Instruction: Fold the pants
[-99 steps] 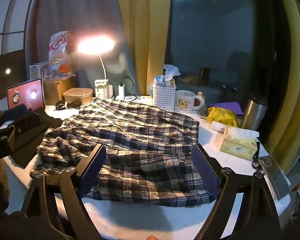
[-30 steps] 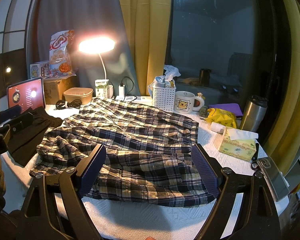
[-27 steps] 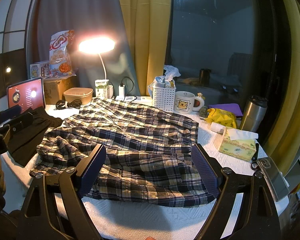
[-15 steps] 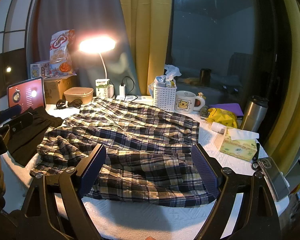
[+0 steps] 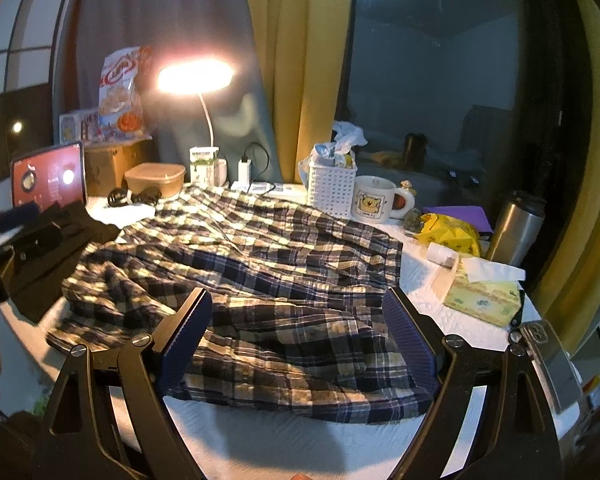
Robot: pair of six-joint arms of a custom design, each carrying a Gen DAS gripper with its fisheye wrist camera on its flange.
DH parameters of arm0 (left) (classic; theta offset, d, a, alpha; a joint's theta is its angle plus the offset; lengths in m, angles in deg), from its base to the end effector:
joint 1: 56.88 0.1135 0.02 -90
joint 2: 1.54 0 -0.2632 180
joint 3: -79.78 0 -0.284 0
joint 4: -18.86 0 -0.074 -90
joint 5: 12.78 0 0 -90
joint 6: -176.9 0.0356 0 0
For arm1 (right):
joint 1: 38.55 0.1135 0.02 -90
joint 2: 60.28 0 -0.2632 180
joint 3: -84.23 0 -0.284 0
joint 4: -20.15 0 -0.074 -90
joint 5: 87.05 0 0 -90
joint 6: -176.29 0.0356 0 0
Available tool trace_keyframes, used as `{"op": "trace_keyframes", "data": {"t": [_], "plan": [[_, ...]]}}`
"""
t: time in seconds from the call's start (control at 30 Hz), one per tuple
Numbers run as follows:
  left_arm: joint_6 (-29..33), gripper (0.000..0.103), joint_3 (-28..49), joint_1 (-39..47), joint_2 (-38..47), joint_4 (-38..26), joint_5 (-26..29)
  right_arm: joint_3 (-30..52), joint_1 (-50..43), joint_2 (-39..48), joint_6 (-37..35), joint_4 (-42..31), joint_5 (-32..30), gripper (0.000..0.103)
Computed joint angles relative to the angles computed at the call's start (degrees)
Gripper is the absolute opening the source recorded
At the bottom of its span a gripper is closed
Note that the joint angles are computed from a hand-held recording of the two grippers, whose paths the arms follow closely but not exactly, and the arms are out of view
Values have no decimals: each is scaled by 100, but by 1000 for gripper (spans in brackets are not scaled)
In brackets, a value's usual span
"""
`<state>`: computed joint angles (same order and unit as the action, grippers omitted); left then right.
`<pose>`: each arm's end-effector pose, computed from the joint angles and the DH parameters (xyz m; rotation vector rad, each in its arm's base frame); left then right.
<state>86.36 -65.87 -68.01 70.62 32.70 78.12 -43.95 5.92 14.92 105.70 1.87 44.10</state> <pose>0.2588 -0.0515 0.1454 0.1940 1.9826 -0.1472 0.2225 0.1856 0.1883 -0.1087 2.0966 -0.1679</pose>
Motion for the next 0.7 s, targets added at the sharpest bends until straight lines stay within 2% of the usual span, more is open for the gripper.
{"op": "trace_keyframes", "data": {"t": [0.17,0.3,0.5,0.63,0.7], "plan": [[223,84,905,475,1271,82,120,91,-751,418,-360,314,-554,89],[416,84,1928,839,2252,-254,317,214,-1396,634,-628,546,-901,89],[572,84,4004,1250,3939,-1096,475,732,-2364,1137,-1050,609,-1493,89],[510,84,5771,1409,5246,-2106,466,1306,-2889,1665,-1209,452,-1807,87],[557,84,6359,1405,5649,-2418,438,1633,-3139,1964,-1289,370,-2011,86]]}}
